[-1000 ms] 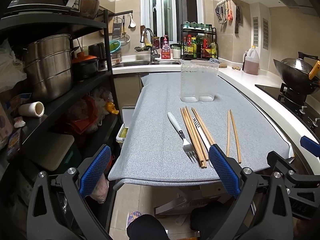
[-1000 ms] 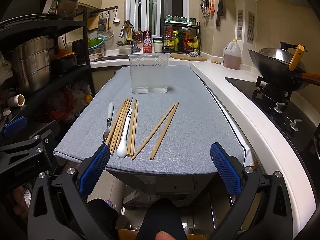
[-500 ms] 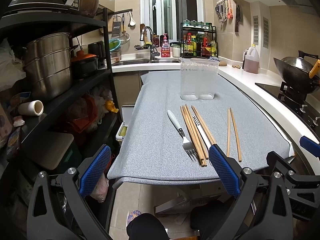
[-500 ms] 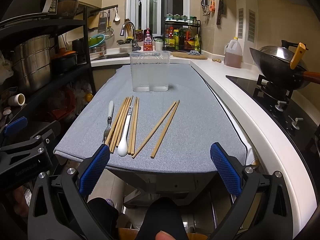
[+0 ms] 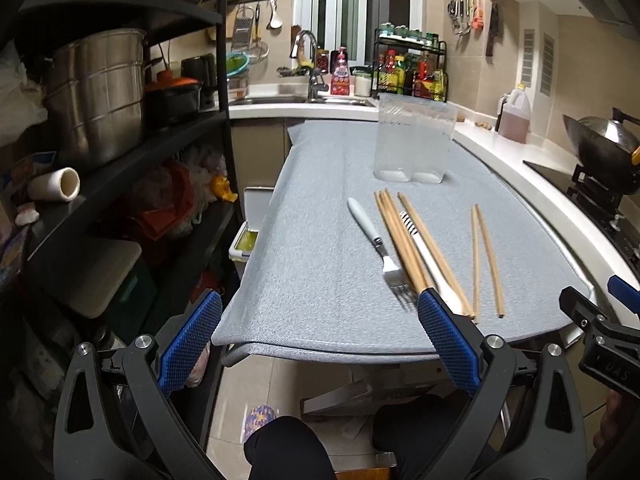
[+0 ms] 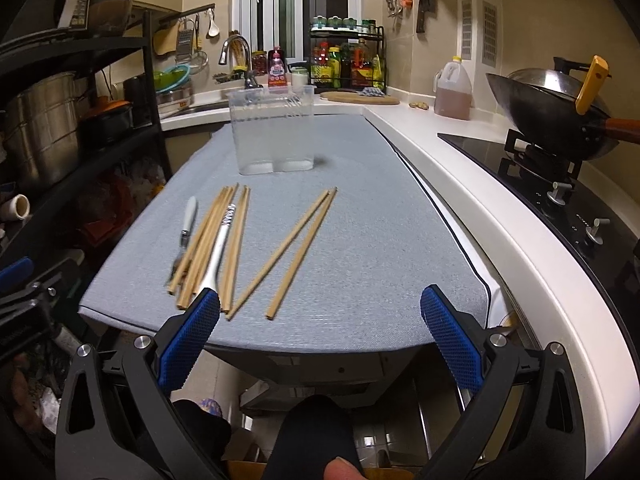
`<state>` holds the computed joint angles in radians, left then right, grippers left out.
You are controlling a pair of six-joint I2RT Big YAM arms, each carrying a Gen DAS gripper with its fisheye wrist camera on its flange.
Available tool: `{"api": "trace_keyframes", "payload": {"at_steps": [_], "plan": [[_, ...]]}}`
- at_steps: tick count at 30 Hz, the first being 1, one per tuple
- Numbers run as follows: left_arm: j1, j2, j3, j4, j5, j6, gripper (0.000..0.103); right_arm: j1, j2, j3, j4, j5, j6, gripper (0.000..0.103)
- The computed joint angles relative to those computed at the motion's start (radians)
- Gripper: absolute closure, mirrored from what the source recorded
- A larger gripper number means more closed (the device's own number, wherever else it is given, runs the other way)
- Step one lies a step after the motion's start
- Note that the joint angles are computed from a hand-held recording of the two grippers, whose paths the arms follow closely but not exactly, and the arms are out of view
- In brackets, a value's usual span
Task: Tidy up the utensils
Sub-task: 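Grasp the silver fork with the left tool while the right tool grasps a loose wooden chopstick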
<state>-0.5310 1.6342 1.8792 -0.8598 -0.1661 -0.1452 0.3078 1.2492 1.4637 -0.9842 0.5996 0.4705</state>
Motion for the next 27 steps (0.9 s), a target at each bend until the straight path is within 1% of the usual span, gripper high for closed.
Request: {"api": "trace_keyframes", "payload": {"at_steps": [5,8,9,10,12,13,14,15,18,19,21,22,23,24,25,26,27], "plan": [[-0.004,0.029,0.007,0.009,0.003,0.011,0.008,-0.028,0.039,-0.024,0.059,-0.048,-0.025,0.005],[-0.008,0.045,0.021,0.009,0.005,0.017,0.008,-0.039,0.061,-0.037,0.115,-0.059,-0.048,0.005],[-0.009,0.053,0.03,0.005,0.004,0.019,0.008,-0.043,0.069,-0.042,0.139,-0.061,-0.059,0.007],[-0.01,0.059,0.035,0.002,0.001,0.022,0.008,-0.048,0.078,-0.039,0.146,-0.061,-0.065,0.017],[-0.012,0.077,0.053,-0.008,-0.005,0.026,0.008,-0.057,0.1,-0.031,0.148,-0.075,-0.066,0.027],[-0.013,0.082,0.058,-0.012,-0.008,0.026,0.008,-0.063,0.112,-0.029,0.148,-0.082,-0.062,0.032],[-0.014,0.093,0.069,-0.021,-0.01,0.026,0.008,-0.069,0.12,-0.029,0.152,-0.094,-0.056,0.033],[-0.013,0.101,0.078,-0.026,-0.012,0.025,0.008,-0.073,0.128,-0.03,0.157,-0.096,-0.051,0.037],[-0.016,0.126,0.103,-0.036,-0.02,0.014,0.008,-0.067,0.119,-0.069,0.237,-0.068,-0.081,0.044],[-0.017,0.137,0.113,-0.038,-0.024,0.012,0.008,-0.067,0.114,-0.084,0.269,-0.068,-0.097,0.048],[-0.021,0.158,0.136,-0.048,-0.026,0.011,0.008,-0.074,0.099,-0.116,0.323,-0.09,-0.108,0.052],[-0.024,0.168,0.145,-0.05,-0.027,0.014,0.008,-0.079,0.092,-0.127,0.335,-0.094,-0.112,0.057],[-0.027,0.178,0.154,-0.053,-0.031,0.018,0.008,-0.085,0.084,-0.138,0.352,-0.108,-0.123,0.063],[-0.029,0.187,0.164,-0.058,-0.031,0.022,0.008,-0.092,0.078,-0.144,0.36,-0.121,-0.131,0.076],[-0.03,0.195,0.174,-0.065,-0.029,0.023,0.008,-0.097,0.076,-0.146,0.36,-0.126,-0.137,0.083],[-0.031,0.203,0.183,-0.072,-0.025,0.021,0.008,-0.101,0.075,-0.145,0.359,-0.135,-0.142,0.087],[-0.032,0.21,0.19,-0.078,-0.018,0.016,0.008,-0.105,0.072,-0.147,0.36,-0.147,-0.143,0.093]]}}
